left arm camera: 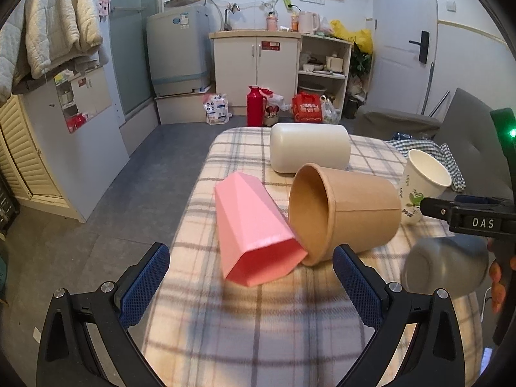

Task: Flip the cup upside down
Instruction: 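Move the right tool to the white paper cup and close around its rim, then lift the white paper cup with the right tool and carry it toward the left tool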

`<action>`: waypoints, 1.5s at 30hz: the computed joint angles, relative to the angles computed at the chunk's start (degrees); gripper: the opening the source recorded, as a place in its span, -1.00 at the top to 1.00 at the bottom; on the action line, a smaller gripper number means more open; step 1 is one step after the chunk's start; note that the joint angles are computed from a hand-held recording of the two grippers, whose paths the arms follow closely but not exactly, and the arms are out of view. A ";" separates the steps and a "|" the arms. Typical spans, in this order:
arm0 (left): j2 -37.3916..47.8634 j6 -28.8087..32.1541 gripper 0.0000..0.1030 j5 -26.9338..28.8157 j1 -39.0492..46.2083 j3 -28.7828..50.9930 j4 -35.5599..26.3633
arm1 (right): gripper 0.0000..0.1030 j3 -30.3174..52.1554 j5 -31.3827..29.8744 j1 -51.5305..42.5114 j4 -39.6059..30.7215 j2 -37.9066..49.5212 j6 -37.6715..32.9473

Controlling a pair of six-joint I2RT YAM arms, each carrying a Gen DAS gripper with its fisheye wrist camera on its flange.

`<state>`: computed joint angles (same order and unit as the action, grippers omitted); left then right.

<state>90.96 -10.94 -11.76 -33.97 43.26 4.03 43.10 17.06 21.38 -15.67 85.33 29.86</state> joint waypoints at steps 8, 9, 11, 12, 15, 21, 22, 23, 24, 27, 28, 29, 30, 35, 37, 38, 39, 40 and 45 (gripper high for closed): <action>2.48 -0.42 -1.00 0.93 0.06 0.96 0.37 | -0.26 4.54 -2.84 -2.08 -1.28 4.82 -3.45; 2.14 -0.42 -1.00 0.92 -0.10 0.74 0.10 | -0.18 4.81 -3.23 -2.25 -1.47 4.90 -3.44; 1.20 -0.23 -1.00 0.28 -0.46 0.19 -0.33 | -0.13 4.57 -3.49 -2.24 -1.58 4.01 -3.05; 0.56 -0.15 -1.00 0.01 -0.64 -0.15 -0.59 | -0.12 4.10 -3.22 -1.99 -1.65 2.87 -2.84; -2.55 -0.37 -1.00 -0.63 -1.34 -1.55 -2.14 | -0.10 3.70 -0.84 -0.05 -3.37 -0.32 -2.27; -13.75 -0.46 -1.00 -2.88 -3.10 -4.98 -7.68 | -0.08 4.28 5.53 8.33 -14.19 -11.75 2.12; -15.67 -0.70 -1.00 -3.02 -3.29 -5.36 -8.76 | -0.08 4.79 6.99 10.95 -17.29 -14.14 4.10; -19.04 -1.21 -1.00 -3.32 -3.65 -6.01 -10.70 | -0.08 5.46 8.46 13.70 -20.32 -16.04 6.15; -21.60 -1.60 -1.00 -3.48 -3.97 -6.51 -12.16 | -0.08 6.35 10.15 17.03 -23.67 -17.62 8.75; -30.81 -2.68 -1.00 -4.26 -5.50 -8.38 -17.40 | -0.08 10.40 16.29 30.81 -35.74 -20.04 20.75; -33.93 -2.79 -1.00 -4.60 -6.08 -8.85 -19.43 | -0.08 11.51 17.88 34.99 -38.72 -19.74 24.85; -37.26 -2.89 -1.00 -5.24 -6.85 -9.44 -21.66 | -0.09 12.88 19.50 39.93 -42.24 -18.89 30.13; -39.70 -3.14 -1.00 -6.10 -7.78 -9.69 -23.63 | -0.09 14.04 20.40 44.29 -45.19 -17.79 34.98; -53.39 -6.91 -1.00 -10.72 -12.71 -12.74 -34.75 | -0.09 17.94 19.06 62.11 -50.34 -8.32 54.14; -58.09 -9.78 -1.00 -13.28 -15.10 -14.41 -38.31 | -0.09 18.22 17.95 66.22 -49.44 -4.31 58.36; -60.72 -11.47 -1.00 -14.19 -16.53 -15.42 -40.39 | -0.09 18.10 16.96 67.35 -48.17 -2.43 59.46; -62.99 -13.11 -1.00 -15.32 -18.17 -16.35 -42.62 | -0.09 17.67 15.79 68.20 -46.46 -1.17 60.18; -64.22 -14.21 -1.00 -16.20 -19.40 -16.88 -44.10 | -0.09 17.25 14.42 69.02 -44.17 0.31 61.14; -72.22 -18.69 -1.00 -19.31 -23.59 -20.34 -51.74 | -0.09 14.93 9.67 69.03 -36.87 3.16 60.72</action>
<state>18.74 -29.64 -31.07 -57.56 22.92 -47.71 58.03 26.73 90.41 -52.55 88.49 90.58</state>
